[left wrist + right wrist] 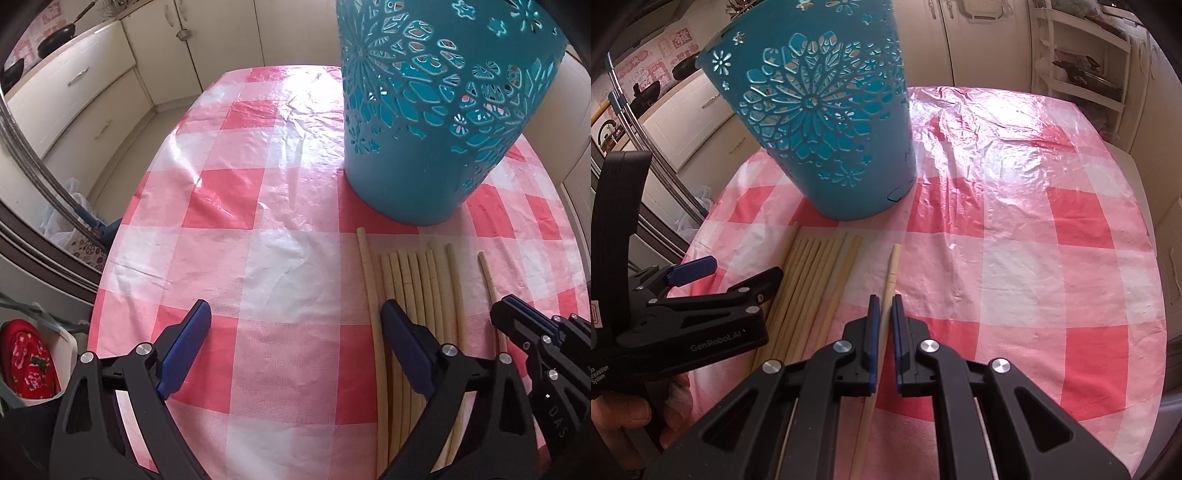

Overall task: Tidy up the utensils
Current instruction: 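Grasp one wooden chopstick with the right tool while the left tool grasps another, then lift the chopstick with the left tool and drop it into the blue basket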

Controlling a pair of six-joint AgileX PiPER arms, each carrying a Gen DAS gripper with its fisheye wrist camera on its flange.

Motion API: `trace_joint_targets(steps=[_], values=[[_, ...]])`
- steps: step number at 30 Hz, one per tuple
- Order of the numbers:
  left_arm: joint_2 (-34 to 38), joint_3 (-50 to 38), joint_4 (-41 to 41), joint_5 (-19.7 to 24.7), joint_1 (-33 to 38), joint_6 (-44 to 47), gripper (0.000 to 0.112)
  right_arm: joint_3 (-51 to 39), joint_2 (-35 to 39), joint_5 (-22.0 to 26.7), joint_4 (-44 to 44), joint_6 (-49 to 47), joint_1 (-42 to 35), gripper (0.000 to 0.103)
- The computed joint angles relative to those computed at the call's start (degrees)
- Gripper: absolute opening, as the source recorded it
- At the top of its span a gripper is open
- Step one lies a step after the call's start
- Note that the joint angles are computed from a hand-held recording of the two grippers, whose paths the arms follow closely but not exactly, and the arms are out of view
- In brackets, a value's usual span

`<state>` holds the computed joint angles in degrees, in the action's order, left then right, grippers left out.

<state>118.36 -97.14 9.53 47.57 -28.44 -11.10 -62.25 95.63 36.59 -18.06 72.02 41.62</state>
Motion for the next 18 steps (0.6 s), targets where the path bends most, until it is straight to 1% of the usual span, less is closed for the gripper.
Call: trace_joint_targets(steps=[2,4,6,7,9,11,12,14,18], values=[[0.0,0.0,0.3,-0.4,-0.2,0.4,0.088,0.6,-0.4,-0.5,0.3,-0.1,-0.2,0.008],[0.1,-0.4,-1.4,-1.1,0.0,2.5,0.078,0.7,-0.4,-0.7,0.3,0.1,-0.4,0.008],[0.3,-0.9,-6.1,-1.7,0.9,6.6,0.057,0.7,-0.4,-0.9,0.0,0.6,-0.5,0.008],[0.5,-1.3,-6.0,-1.9,0.7,7.0,0.051,0.9,-0.5,-1.0,-0.2,0.9,-0.5,0.008],[0.9,-2.3,-8.1,-1.7,0.9,10.6,0.020,1.0,-0.5,-1.2,-0.9,1.5,-0.6,0.008],[1.7,-4.2,-11.5,0.4,1.7,14.3,0.007,0.8,-0.2,-1.1,-1.8,2.3,-0.3,0.008],[1.8,-4.7,-12.9,1.3,2.1,15.6,0.005,0.7,-0.1,-0.9,-2.3,2.5,-0.2,0.008],[1.1,-4.4,-15.0,2.5,3.1,17.5,0.005,0.1,0.3,-0.1,-3.4,2.9,0.3,0.008],[-4.2,-0.1,-20.9,2.7,6.7,22.5,0.005,-0.7,1.1,0.9,-4.9,3.6,1.0,0.008]])
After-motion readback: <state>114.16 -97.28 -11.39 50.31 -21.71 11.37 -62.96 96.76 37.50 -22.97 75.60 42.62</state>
